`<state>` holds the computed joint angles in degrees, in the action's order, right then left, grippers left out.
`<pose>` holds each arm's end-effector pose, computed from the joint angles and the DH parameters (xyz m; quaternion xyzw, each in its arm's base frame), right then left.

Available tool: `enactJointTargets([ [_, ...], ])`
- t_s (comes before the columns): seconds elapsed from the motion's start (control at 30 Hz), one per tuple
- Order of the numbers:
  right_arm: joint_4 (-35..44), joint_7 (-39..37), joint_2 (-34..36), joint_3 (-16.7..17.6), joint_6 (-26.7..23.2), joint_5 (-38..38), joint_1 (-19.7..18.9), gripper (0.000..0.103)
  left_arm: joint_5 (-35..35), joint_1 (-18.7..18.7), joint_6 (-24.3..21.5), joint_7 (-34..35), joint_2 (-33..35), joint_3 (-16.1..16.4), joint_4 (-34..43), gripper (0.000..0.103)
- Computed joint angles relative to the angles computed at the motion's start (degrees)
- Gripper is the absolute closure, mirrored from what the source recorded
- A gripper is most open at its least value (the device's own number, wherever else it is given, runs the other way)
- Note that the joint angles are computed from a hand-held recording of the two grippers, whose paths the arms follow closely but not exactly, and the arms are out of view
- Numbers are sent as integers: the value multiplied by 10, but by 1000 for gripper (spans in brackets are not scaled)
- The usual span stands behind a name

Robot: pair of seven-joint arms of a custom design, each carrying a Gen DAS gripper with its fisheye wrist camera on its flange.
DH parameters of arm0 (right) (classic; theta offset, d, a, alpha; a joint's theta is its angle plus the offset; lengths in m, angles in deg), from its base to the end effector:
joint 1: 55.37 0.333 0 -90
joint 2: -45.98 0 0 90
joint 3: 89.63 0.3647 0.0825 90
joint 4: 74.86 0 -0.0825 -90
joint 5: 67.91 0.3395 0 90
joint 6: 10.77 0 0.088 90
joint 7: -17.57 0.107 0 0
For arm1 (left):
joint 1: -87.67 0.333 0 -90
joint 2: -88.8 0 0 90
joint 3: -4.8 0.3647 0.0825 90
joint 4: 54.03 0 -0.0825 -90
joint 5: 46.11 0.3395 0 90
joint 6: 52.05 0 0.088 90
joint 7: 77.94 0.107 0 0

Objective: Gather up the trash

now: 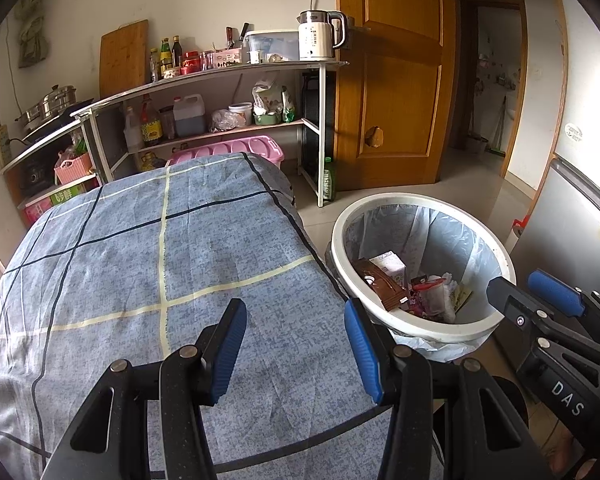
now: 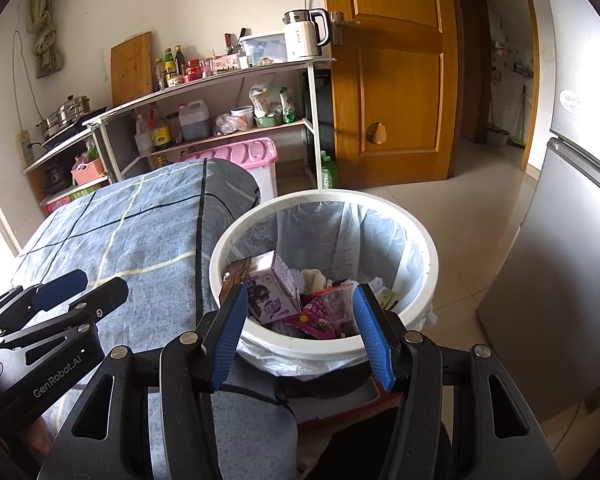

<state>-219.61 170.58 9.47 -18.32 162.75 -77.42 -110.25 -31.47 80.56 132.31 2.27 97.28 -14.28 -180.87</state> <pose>0.4065 0.2088 0.4830 -0.4605 0.7672 -0.3493 0.2781 0.5031 -0.2635 0.4978 -0.4538 0.7867 -0.3618 0.2106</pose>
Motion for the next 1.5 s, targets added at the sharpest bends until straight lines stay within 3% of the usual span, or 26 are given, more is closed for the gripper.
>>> enactJointTargets([
  [1.5,0,3,-2,-2,-1,-2,5,47,22,-15,2,-20,1,19,1,52],
])
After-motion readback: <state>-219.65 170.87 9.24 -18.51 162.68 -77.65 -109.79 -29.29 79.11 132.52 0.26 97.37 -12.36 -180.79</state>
